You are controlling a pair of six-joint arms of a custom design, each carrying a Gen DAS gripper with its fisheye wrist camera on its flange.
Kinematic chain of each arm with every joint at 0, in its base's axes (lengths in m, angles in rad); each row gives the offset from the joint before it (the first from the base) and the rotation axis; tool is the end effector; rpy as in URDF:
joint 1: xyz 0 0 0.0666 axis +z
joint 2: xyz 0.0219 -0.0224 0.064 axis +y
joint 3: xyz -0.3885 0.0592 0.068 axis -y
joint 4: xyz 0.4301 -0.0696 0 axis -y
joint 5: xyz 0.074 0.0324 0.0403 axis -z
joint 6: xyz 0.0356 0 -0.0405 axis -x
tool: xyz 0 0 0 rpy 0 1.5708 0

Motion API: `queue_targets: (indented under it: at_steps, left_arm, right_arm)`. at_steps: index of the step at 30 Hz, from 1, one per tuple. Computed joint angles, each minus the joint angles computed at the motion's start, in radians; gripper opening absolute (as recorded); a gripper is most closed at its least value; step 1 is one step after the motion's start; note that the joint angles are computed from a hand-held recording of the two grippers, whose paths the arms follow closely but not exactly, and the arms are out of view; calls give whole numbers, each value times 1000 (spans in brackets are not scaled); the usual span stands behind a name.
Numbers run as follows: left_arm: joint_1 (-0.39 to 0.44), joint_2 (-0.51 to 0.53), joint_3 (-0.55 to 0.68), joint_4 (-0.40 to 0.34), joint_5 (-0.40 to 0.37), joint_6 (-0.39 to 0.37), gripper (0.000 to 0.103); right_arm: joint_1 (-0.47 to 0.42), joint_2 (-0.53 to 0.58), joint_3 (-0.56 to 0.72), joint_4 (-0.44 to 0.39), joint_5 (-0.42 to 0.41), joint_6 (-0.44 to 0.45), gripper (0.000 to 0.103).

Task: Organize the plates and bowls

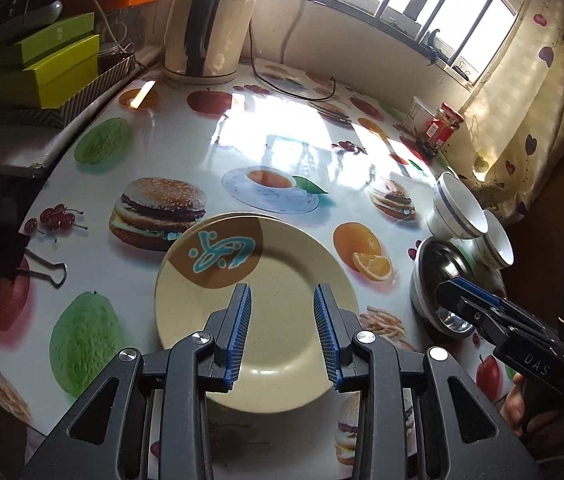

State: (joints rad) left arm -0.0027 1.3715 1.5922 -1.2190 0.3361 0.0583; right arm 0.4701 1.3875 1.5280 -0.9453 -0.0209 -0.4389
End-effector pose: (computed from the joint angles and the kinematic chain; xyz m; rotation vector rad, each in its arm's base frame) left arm 0.4894 -0.0135 0.5285 0.0563 2.5470 -0.4543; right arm 0.4631 0.2357 0.5061 -0.0480 2.4237 0.4515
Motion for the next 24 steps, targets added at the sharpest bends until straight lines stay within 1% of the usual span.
queue_targets:
  at_steps: [2, 4, 7, 9, 13, 15, 18, 21, 24]
  left_arm:
    - [32, -6, -15, -1, 6, 14, 34]
    - [57, -11, -28, -4, -4, 24, 34]
    - [87, -17, -49, -2, 1, 36, 34]
    - [101, -11, -55, -8, 19, 41, 34]
    - [117, -1, -66, -24, 53, 58, 34]
    - [121, -3, -75, -19, 69, 62, 34]
    - [122, 6, -76, -29, 74, 56, 34]
    - [129, 10, -78, -27, 102, 59, 34]
    - [131, 23, -72, -41, 117, 57, 34]
  right_arm:
    - [17, 28, 23, -10, -26, 17, 40]
    - [27, 57, 44, -20, -50, 17, 40]
    - [40, 93, 72, -41, -60, 22, 40]
    - [47, 114, 87, -55, -64, 24, 40]
    - [66, 149, 117, -80, -49, 44, 40]
    - [68, 163, 128, -94, -44, 33, 40]
    - [68, 182, 141, -109, -53, 29, 40]
    - [66, 199, 151, -122, -56, 17, 40]
    - [62, 207, 155, -126, -73, 6, 40]
